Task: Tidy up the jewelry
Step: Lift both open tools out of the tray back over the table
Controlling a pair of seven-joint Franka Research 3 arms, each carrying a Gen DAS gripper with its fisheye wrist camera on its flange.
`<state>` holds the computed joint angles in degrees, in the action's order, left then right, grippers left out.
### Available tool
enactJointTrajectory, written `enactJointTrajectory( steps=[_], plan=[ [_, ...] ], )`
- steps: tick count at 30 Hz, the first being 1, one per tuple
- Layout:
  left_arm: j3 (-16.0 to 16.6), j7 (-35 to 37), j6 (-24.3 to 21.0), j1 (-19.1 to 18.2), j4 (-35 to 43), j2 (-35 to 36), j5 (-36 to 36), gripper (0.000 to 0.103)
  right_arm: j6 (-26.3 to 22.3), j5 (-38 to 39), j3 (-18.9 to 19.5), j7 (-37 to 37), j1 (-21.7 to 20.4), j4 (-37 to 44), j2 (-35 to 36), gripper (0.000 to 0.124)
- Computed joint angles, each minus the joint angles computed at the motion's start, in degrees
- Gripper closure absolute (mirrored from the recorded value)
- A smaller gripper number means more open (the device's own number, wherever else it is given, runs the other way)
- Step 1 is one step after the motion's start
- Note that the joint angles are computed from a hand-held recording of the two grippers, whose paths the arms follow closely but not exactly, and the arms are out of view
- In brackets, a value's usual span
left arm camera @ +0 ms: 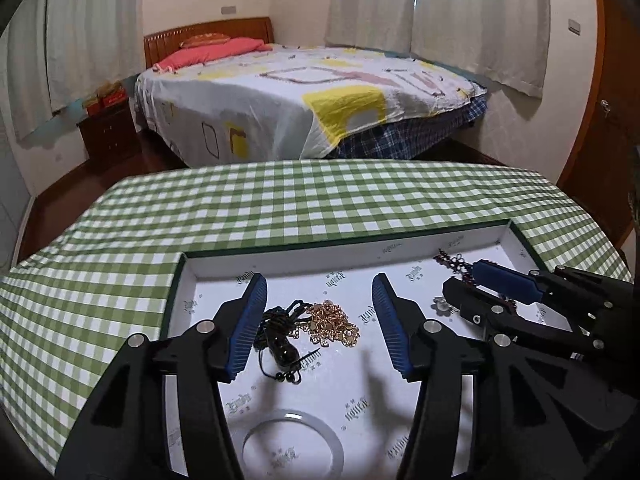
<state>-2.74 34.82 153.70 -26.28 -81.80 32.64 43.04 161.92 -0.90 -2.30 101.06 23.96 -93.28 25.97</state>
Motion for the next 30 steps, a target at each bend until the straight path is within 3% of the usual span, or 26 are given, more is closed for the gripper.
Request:
enactJointTrajectory(
  steps=[6, 14, 20, 30],
  plan=[
    [1.68, -7.65, 2.27, -1.63, -8.76, -7.25, 7.09, 0.049, 4.45, -2.58, -1.44, 2.88, 1.87, -8.04, -6.38, 0.095],
    [-1.81, -16.91, 1.84, 0.45, -20.51, -16.68, 14.01, 0.049, 8.34, -6.39, -0.32, 7.91, 2.05, -20.37, -16.29, 0.095],
    [-5.53, -23.07, 0.50, 2.58, -27.83, -22.52, 18.34, 0.049, 9.48, -14.45, 1.35, 16.03, 0.99, -28.94, -22.45, 0.095],
    [-10.18, -27.27, -0.81, 5.46, -38.17, -29.37, 17.98, 0.049, 8.57, -11.45, 7.85, 14.75, -3.41, -37.77, -26.81, 0.095]
  ],
)
